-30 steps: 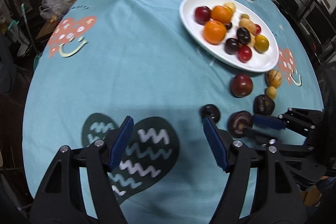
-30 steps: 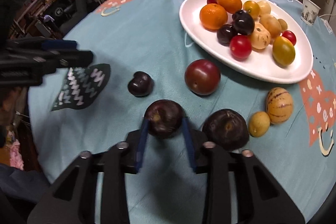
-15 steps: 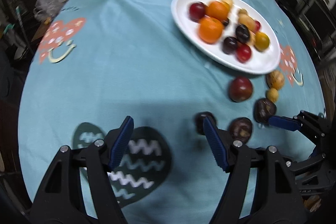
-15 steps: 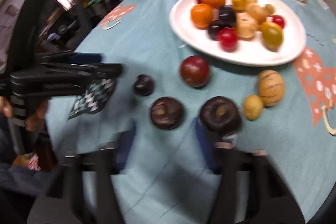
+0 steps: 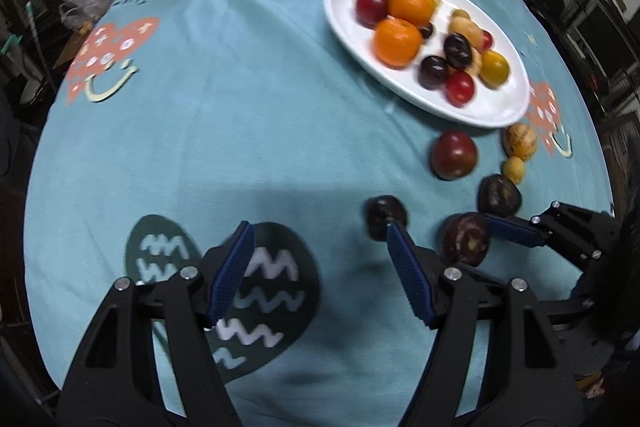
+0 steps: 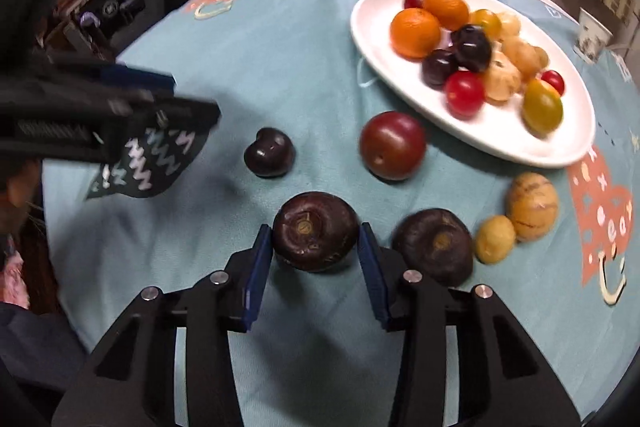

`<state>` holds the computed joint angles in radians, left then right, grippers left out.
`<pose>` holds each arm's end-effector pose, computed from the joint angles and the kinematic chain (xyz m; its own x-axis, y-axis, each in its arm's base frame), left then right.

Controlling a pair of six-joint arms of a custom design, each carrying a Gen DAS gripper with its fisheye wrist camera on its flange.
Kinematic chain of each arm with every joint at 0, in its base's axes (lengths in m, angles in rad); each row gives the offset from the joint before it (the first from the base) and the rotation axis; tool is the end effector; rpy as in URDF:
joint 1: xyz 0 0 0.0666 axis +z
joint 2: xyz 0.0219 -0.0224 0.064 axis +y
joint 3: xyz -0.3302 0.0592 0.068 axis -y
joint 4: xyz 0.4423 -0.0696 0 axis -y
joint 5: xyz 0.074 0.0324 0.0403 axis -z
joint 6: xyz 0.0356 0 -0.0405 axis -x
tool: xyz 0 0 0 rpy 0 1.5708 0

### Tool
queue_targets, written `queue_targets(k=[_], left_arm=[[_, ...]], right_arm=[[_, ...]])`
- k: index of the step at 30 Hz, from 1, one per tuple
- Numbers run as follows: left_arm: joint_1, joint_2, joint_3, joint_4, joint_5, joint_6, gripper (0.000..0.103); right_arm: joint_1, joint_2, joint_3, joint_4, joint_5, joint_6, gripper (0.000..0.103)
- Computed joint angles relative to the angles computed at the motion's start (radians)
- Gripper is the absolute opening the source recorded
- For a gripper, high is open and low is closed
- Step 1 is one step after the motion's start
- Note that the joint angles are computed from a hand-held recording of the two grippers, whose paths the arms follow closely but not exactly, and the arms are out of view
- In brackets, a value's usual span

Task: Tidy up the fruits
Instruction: 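Grasp a large dark brown round fruit with the right tool while the left tool grasps a dark plum, then carry the dark plum and dark brown fruit onto the plate and open both tools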

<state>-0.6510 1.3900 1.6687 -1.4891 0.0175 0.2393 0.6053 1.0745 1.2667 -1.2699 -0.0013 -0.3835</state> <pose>0.3916 -0.2996 0.4867 -0.8679 0.3633 -0.3387 0.4170 0.9035 -0.0995 0.3376 0.2332 0.4412 -0.8848 -0.1573 -0.4385 -0.2571 0.9498 0.1782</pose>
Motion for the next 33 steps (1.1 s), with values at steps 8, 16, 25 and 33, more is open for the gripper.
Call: queue_targets(k=[8, 16, 25, 33], left_arm=[[-0.051, 0.072, 0.032, 0.009, -0.008, -0.022, 0.07], [-0.051, 0.103, 0.046, -0.007, 0.033, -0.046, 0.03], [-0.121, 0.046, 0.109, 0.047, -0.164, -0.066, 0.03], [-0.172, 0.045, 0.204, 0.052, -0.243, -0.096, 0.03]], right_arm=[[-0.035, -0.13, -0.073, -0.015, -0.039, -0.091, 0.044], [-0.027, -0.147, -0.087, -0.018, -0.051, -0.113, 0.044], [-0.014, -0.158, -0.065, -0.011, -0.03, -0.116, 0.044], [-0.005, -0.229, -0.053, 0.038, -0.006, -0.14, 0.044]])
